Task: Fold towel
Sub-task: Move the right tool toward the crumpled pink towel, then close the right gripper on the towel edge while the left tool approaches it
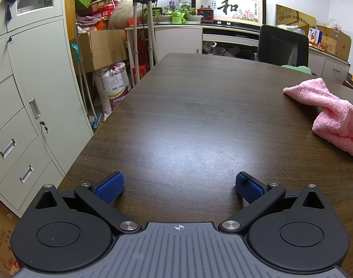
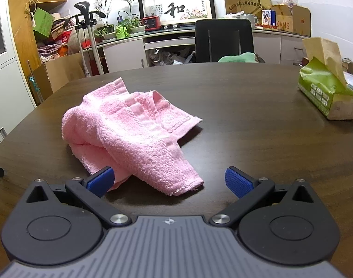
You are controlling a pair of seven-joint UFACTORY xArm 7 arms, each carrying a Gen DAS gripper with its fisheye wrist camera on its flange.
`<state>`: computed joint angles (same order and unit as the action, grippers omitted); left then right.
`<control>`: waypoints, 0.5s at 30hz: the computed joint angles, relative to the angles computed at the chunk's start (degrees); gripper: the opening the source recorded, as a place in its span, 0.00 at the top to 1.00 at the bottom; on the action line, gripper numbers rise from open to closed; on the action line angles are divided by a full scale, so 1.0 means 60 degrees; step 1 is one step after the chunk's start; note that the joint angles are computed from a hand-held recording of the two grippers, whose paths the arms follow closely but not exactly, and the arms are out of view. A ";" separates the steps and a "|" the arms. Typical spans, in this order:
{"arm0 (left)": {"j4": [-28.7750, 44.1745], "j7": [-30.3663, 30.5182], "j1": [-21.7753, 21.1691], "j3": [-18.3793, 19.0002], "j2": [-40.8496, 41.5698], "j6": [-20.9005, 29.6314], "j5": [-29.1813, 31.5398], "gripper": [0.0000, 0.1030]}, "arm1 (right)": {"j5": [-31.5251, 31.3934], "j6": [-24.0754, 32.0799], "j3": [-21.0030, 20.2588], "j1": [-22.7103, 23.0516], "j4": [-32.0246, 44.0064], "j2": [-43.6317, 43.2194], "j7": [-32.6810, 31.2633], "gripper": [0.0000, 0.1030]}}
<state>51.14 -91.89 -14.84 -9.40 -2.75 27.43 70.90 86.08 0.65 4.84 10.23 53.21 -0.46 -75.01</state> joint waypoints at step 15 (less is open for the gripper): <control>-0.0007 -0.0001 -0.0005 0.0004 -0.0007 0.0001 0.0001 0.00 | 0.0307 0.0991 -0.0126 -0.0303 0.0076 0.0096 -0.1086 0.12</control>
<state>51.10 -91.89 -14.87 -9.37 -2.79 27.43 70.91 87.92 6.60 4.08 8.41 53.66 0.12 -81.53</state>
